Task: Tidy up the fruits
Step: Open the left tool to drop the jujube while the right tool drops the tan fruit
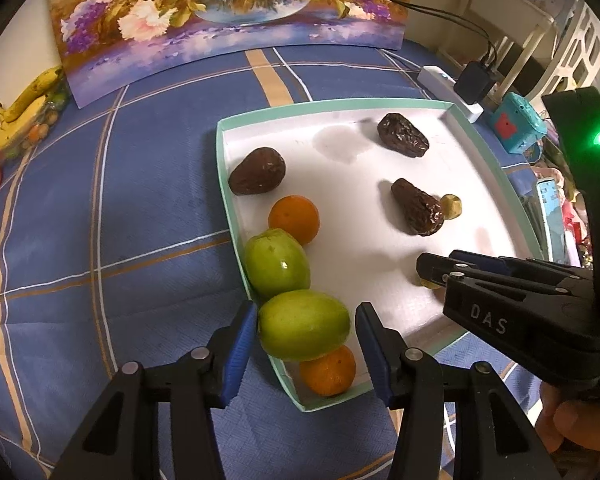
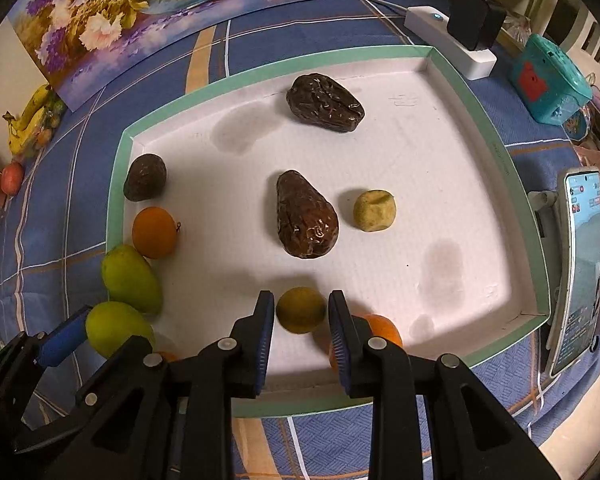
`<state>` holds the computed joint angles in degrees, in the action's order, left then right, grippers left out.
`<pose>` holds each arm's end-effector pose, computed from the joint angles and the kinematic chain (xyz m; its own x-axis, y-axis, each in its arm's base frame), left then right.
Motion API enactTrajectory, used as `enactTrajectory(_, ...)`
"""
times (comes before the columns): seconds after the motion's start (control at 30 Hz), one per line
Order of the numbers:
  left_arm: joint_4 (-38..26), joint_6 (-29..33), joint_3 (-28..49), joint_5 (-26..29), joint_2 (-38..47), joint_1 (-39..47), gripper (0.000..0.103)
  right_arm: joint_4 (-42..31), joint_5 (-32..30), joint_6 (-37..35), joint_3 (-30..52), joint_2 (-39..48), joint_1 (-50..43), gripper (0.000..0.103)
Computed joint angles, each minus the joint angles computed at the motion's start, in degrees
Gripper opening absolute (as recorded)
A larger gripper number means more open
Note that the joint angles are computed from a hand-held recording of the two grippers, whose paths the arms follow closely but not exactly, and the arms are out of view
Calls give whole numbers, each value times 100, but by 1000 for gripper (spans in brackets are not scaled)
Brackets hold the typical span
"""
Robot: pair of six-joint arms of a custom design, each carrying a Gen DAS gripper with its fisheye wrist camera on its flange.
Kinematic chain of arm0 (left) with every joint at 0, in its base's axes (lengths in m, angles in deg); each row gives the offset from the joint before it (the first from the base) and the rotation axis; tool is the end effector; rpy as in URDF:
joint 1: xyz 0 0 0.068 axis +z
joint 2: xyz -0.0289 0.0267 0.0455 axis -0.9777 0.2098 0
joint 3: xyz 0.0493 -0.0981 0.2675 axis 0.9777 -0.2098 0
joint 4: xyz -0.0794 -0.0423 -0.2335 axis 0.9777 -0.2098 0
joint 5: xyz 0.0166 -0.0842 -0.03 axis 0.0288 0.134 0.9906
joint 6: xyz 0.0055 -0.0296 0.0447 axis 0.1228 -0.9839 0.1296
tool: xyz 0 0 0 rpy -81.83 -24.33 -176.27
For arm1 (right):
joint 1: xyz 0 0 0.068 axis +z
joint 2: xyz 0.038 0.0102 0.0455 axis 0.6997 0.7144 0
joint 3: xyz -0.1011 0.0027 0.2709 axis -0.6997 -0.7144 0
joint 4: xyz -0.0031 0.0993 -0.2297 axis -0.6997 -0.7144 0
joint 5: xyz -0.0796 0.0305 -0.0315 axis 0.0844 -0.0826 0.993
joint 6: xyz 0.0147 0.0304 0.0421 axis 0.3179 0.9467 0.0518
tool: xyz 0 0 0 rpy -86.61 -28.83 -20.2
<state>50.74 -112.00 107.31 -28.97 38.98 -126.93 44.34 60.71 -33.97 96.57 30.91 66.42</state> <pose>0.2385 -0.2655 0.1335 -0.9280 0.0259 -0.3716 0.0817 0.9874 -0.1353 0.2777 0.1144 0.1174 -0.9811 -0.0098 -0.1932 -0.0363 0.9903 0.1343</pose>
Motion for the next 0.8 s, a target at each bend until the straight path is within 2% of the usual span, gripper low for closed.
enactTrajectory(0.3, 45, -217, -406, -60, -500, 40, 56, -15, 191, 128, -10, -154, 92, 29)
enactTrajectory(0.4, -102, -454, -632, -320, -756, 103, 65, -26, 277, 148, -54, -281, 150, 29)
enactTrajectory(0.43, -169, -549, -727, -395, -848, 142, 74, -37, 324, 159, -72, -326, 207, 30)
enactTrajectory(0.47, -245, -659, -798, -475, -912, 169, 78, -54, 354, 164, -84, -365, 255, 35)
enactTrajectory(0.5, -346, -784, -874, -579, -976, 196, 86, -67, 384, 187, -99, -409, 319, 45)
enactTrajectory(0.53, -451, -896, -957, -691, -1032, 225, 94, -50, 410, 215, -144, -464, 386, 49)
enactTrajectory(0.6, -627, -1096, -1147, -899, -1164, 266, 103, -33, 456, 263, -214, -566, 492, 61)
enactTrajectory(0.7, -783, -1352, -1466, -1169, -1413, 286, 103, 12, 572, 351, -363, -728, 694, 67)
enactTrajectory(0.8, -942, -1639, -1704, -1309, -1618, 247, 103, 70, 691, 411, -574, -970, 871, 86)
